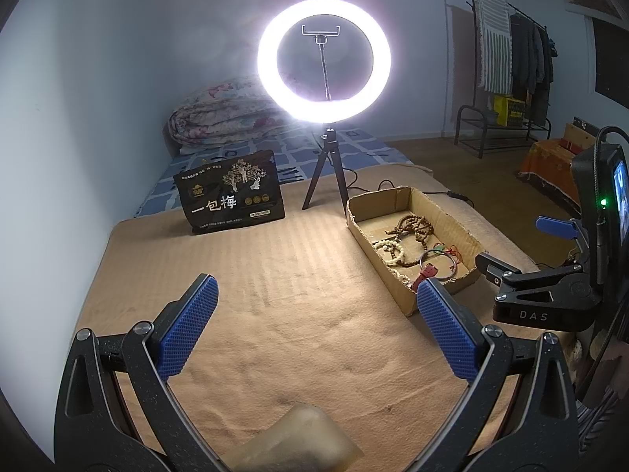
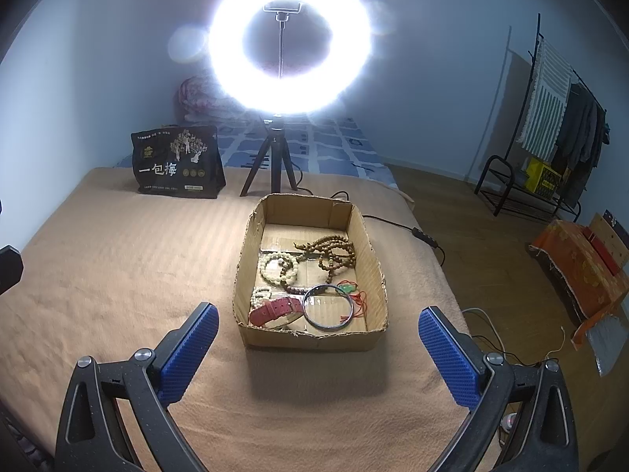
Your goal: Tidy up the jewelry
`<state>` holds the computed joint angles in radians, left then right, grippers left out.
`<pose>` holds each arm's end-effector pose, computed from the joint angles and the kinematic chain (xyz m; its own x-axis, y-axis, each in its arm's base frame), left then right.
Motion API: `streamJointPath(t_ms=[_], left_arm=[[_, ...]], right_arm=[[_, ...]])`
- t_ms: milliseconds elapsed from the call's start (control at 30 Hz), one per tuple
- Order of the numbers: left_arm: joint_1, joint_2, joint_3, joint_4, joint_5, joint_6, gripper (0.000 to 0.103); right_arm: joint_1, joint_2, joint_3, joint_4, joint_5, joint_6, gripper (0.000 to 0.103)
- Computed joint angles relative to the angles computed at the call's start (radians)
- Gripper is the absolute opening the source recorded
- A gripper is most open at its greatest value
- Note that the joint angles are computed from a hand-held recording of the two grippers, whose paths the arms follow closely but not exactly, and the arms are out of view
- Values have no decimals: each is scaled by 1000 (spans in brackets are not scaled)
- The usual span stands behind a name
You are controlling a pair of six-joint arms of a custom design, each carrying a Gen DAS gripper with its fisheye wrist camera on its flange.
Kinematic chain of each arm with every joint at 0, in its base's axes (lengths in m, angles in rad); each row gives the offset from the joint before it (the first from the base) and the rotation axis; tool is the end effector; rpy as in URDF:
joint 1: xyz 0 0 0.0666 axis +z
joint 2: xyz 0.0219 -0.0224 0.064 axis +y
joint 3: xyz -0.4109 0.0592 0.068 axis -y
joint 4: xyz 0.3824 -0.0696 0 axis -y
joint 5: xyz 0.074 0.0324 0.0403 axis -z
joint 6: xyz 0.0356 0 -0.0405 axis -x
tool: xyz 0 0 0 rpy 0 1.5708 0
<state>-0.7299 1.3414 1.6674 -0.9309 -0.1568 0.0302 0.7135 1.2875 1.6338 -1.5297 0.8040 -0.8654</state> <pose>0.3363 -0.2940 0.6064 -0.4406 0.3542 -0.8249 0.5498 0.8328 0.0639 0.2961 0.2219 0.5825 -0.6430 0.1421 -0.7526 0.3719 0.9169 -0.1447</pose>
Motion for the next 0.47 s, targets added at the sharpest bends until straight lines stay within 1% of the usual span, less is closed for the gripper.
streamJointPath(t_ms=[267,467], left_arm=[[6,-6,-11,18,-8,-11,103],[4,-8,-12,19,-12,-11,103]], right_arm=[[-8,-2,-5,5,-11,1,103],[-8,-2,-7,-4,-14,-6,103]])
